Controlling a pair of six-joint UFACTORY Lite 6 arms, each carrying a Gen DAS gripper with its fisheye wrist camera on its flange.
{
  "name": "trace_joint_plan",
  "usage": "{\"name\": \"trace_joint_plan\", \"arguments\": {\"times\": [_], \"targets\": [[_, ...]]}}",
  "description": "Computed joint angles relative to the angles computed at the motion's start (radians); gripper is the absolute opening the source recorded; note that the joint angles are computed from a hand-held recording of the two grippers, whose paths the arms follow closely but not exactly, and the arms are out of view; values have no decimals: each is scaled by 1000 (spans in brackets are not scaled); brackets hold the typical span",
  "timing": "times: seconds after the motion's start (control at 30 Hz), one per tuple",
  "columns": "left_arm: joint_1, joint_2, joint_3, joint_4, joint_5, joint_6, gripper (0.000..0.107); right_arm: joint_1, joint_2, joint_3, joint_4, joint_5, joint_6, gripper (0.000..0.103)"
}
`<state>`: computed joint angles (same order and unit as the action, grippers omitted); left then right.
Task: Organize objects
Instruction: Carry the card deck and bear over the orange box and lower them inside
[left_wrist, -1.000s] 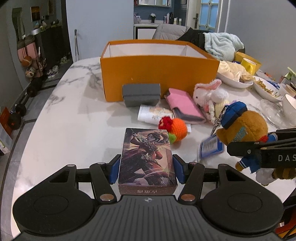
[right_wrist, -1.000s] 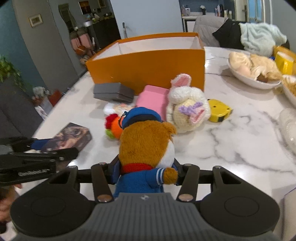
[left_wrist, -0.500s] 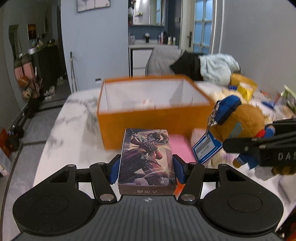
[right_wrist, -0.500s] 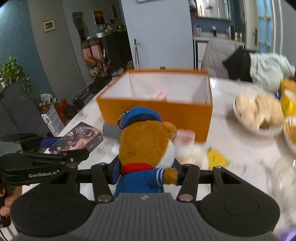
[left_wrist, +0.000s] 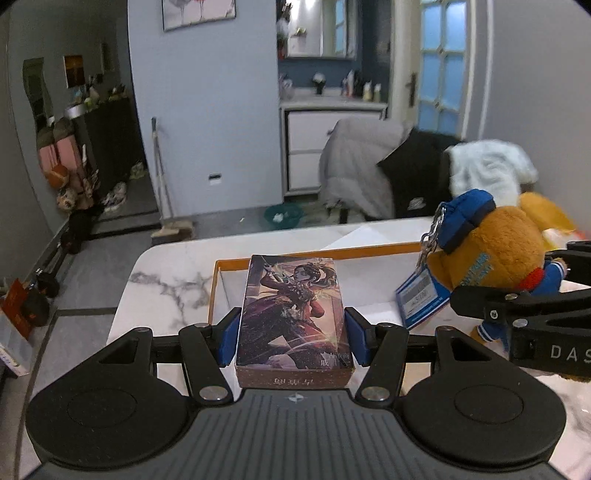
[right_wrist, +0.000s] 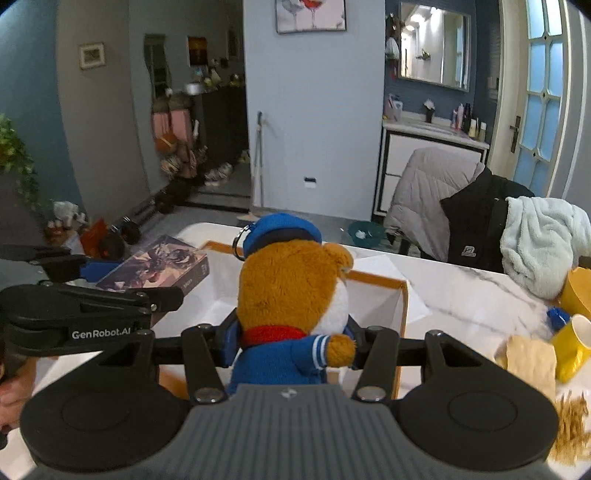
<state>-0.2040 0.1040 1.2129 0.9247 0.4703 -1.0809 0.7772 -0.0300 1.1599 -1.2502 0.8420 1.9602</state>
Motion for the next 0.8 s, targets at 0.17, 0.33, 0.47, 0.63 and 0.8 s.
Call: {"name": "trace_joint_plan", "arguments": {"times": [0.17, 0.33, 0.47, 0.63, 0.8], "targets": [[86, 225, 158, -186, -44, 192, 67, -220, 161, 96, 72, -236, -118, 54], [103, 339, 240, -228, -24, 237, 67, -331, 325, 206, 178, -362, -232, 54], [108, 384, 281, -264, -13, 274, 67, -358, 429, 303, 277, -374, -338, 54], [114, 427, 331, -324, 7, 326, 67, -376, 509, 383, 363, -376, -431, 54], [126, 458, 375, -398, 32, 385, 67, -388, 544, 421, 442, -369, -508, 54]]}}
